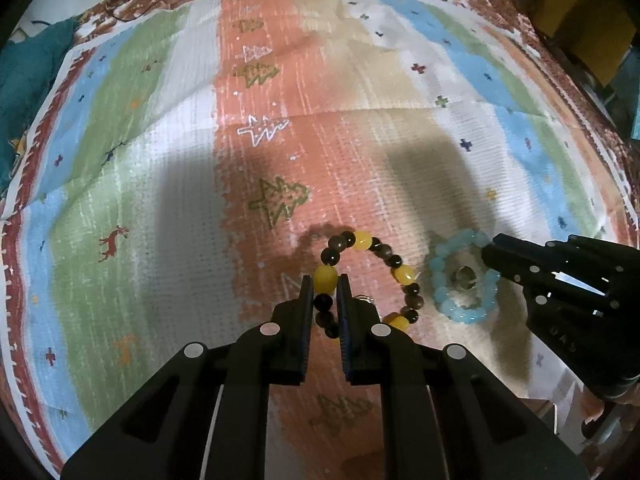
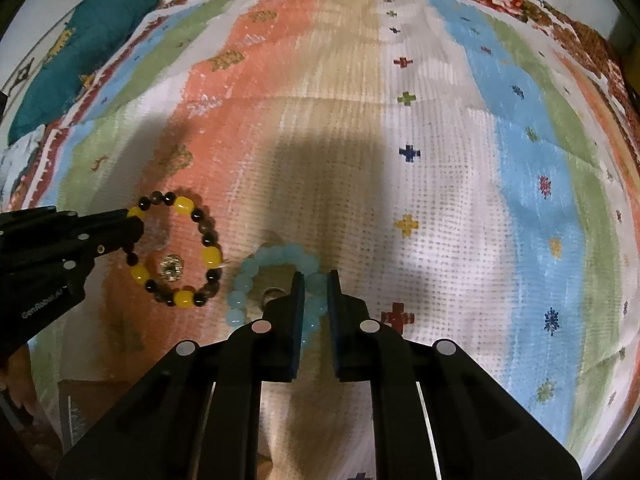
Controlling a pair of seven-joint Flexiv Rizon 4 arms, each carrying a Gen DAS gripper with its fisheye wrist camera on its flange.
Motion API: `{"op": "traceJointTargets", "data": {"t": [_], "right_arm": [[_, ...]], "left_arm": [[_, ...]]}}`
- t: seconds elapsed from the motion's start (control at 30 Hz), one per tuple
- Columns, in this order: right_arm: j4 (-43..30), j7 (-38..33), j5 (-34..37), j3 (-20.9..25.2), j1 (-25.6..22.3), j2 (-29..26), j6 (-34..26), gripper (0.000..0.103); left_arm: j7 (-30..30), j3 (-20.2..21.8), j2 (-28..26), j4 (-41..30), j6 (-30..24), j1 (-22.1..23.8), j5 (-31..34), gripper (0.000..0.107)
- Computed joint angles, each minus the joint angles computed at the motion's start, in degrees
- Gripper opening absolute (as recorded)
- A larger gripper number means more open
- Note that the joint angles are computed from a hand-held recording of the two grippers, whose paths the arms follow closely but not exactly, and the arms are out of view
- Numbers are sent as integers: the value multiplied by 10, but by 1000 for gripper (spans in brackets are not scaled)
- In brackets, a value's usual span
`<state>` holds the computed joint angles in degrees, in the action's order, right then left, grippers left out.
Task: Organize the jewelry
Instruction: 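Lift the yellow-black bracelet with the left tool while the right tool lifts the light blue bracelet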
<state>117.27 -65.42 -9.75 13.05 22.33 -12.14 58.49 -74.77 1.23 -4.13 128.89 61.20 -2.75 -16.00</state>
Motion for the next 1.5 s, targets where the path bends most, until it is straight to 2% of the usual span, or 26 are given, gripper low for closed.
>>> {"op": "traceJointTargets", "data": {"t": [0.8, 1.5], "right_arm": [[18, -35, 60, 15, -1, 61, 45, 12], [47, -48, 69, 20, 7, 102, 65, 12]], "left_arm": [[47, 0, 68, 33, 33, -29, -89, 11], [49, 10, 117, 64, 49, -43, -89, 11]]}}
